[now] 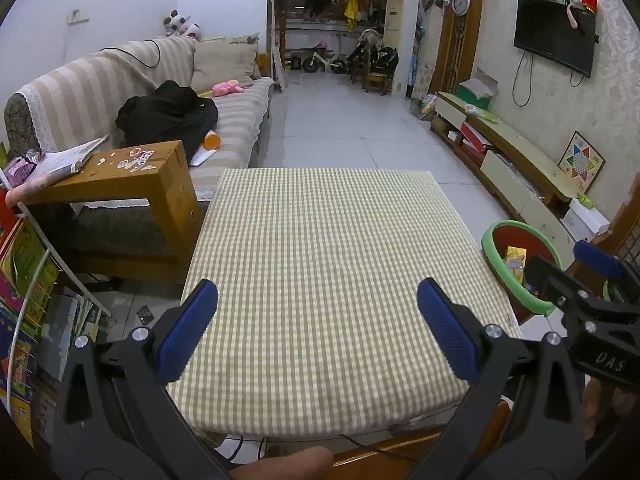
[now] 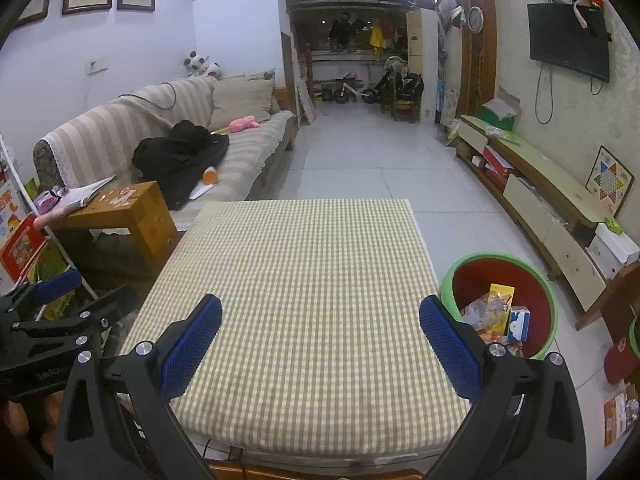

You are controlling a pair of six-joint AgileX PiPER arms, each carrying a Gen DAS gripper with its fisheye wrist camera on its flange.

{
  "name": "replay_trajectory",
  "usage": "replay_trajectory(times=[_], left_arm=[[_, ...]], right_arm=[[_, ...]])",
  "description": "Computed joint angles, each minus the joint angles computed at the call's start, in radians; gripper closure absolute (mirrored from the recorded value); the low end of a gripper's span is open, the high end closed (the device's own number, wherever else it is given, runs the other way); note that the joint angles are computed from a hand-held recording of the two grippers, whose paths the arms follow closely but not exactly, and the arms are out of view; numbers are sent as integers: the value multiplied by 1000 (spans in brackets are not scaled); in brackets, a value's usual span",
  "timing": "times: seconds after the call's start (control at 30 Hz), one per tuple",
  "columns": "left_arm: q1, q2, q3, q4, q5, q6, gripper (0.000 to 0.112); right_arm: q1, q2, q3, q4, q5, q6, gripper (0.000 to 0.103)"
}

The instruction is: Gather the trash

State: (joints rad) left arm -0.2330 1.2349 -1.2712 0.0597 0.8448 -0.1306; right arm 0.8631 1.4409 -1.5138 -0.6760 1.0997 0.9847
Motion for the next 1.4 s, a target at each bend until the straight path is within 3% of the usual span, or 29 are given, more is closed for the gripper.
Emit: replay_trajectory(times=[1.4], left_arm=[[3,22,-28,-46,-4,50,15]], right_arm=[[-1,-17,16,-4,13,-5,7]])
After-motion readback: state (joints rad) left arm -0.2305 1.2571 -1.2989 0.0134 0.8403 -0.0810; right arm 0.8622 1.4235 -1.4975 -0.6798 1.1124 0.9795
